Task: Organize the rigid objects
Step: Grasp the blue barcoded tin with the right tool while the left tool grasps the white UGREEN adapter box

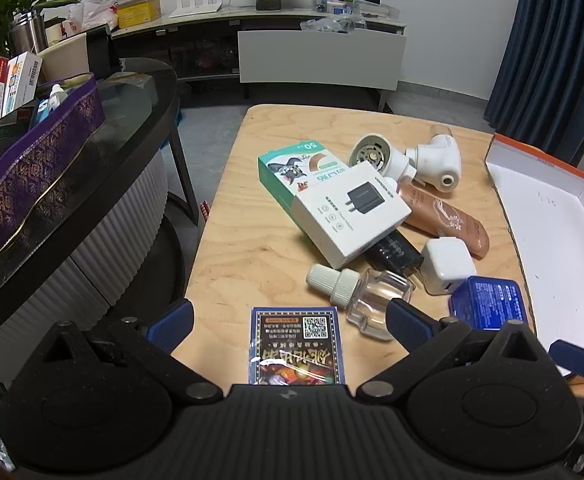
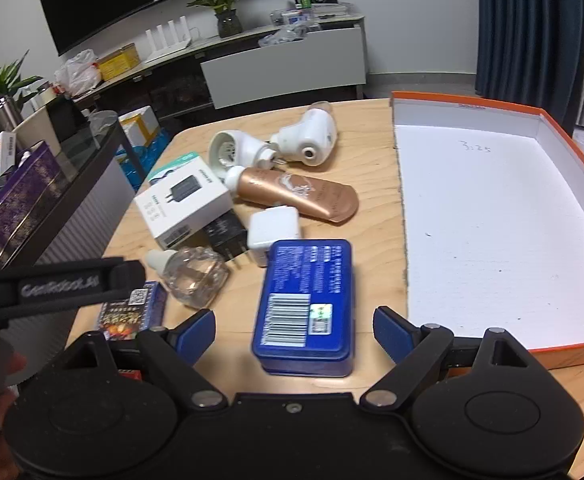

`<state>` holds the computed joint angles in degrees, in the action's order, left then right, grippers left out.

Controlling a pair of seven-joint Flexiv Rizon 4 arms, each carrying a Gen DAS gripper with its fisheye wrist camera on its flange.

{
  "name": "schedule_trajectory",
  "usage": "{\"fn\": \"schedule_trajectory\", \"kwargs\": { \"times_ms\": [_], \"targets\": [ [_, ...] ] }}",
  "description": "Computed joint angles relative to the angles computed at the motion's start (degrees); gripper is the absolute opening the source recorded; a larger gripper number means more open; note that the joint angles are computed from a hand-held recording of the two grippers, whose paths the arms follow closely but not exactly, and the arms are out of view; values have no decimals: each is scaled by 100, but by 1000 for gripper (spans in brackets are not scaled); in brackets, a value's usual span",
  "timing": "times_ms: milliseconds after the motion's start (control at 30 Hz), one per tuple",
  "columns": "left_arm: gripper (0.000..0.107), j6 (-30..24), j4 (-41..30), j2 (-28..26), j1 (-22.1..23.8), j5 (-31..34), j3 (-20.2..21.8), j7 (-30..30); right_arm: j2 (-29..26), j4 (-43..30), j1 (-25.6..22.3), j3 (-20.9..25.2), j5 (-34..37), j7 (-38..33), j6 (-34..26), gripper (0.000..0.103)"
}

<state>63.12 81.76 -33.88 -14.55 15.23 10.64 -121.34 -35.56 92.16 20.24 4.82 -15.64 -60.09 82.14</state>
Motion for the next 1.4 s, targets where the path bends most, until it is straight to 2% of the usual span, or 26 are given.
{"fn": "schedule_trajectory", "kwargs": {
  "times_ms": [133, 533, 667, 833, 1000, 1133, 1267, 1300, 1333, 1367, 1400],
  "targets": [
    [103, 34, -108, -63, 49, -28, -51, 137, 16, 61, 185, -232, -187, 34, 55, 101],
    [103, -96, -675, -428, 93, -196, -140, 748, -72, -118, -5, -40, -60, 66, -110, 101],
    [103, 6, -833, -574, 112, -182, -145, 1020, -109, -173, -36, -4, -14, 55, -127, 101],
    [103, 191, -1084, -859, 343, -377, -395, 1894, -171, -271, -93, 73, 50, -24, -245, 101],
    [103, 77, -1487, -1172, 386, -582, -410, 2545, -238, -388, -130, 115, 120, -75, -371, 101],
    [103, 57, -1619, -1317, 498, -854, -538, 2948, -304, -494, -174, 183, 186, -162, -472, 101],
    [103, 13, -1788, -1458, 482, -965, -476, 3147, -373, -603, -198, 235, 244, -258, -598, 101],
    [102, 20, -1813, -1490, 508, -1010, -515, 3234, -398, -643, -214, 266, 275, -286, -646, 101],
    [95, 30, -1824, -1517, 541, -1070, -567, 3323, -413, -673, -224, 287, 300, -312, -708, 101],
    [92, 56, -1805, -1533, 600, -1164, -661, 3434, -439, -714, -238, 313, 328, -350, -752, 101],
    [83, 245, -1702, -1522, 683, -1280, -792, 3534, -456, -747, -247, 334, 348, -391, -801, 101]
  ]
}}
